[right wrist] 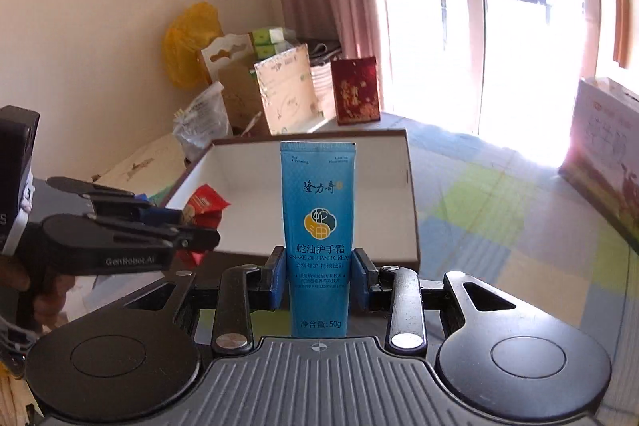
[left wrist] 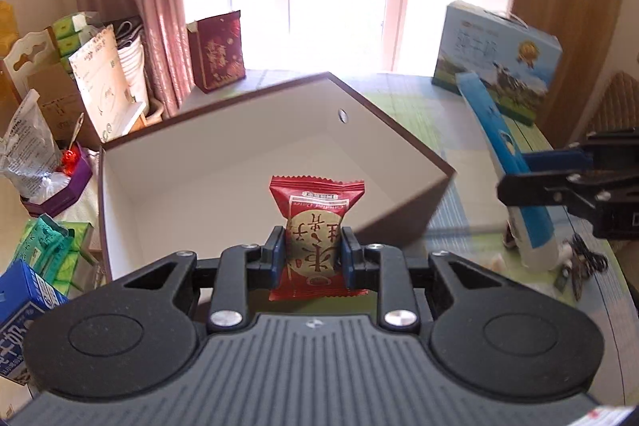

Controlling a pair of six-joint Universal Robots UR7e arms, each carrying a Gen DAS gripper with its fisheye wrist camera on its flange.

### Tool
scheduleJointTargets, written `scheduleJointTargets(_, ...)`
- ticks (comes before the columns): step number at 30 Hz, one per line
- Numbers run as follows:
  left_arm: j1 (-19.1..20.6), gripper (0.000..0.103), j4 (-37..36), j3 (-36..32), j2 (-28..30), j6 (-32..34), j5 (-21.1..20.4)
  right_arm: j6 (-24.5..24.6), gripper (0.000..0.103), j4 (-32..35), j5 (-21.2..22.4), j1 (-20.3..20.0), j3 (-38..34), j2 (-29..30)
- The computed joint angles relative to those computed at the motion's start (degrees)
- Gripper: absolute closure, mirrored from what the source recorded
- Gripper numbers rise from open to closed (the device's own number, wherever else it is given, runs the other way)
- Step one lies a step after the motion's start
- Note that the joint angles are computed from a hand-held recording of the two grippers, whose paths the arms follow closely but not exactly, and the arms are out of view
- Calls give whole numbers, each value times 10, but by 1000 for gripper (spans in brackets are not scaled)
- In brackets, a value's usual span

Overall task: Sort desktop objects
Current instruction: 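Carry the red snack and blue tube over the open box with both tools, then open both tools to drop the snack and tube into the box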

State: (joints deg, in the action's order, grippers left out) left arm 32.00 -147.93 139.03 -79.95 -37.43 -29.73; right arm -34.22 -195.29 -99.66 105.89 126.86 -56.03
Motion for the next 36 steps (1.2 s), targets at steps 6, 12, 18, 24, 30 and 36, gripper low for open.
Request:
scheduleJointTargets(6,45,80,-74,-31,25,76,32,-2,71,13,7,19,-113,94)
scheduleJointTargets(12,104,80,-102,-70,58,102,27,-2,72,75,-27,8,-209,174)
scheduleJointTargets(18,174,80,-62,-114,95,81,-38,27,71,229,-99,-7,-295,220)
scheduleJointTargets(24,238,80,29,-172,119,43,-118,59,71,367,-165,-14,-373,257)
scheduleJointTargets(30,258,79,83,-195,130,35,-144,74,71,442,-187,-23,-414,274)
scheduleJointTargets(36,264,76,91,-194,128,32,-153,72,71,466,-197,-26,-433,284)
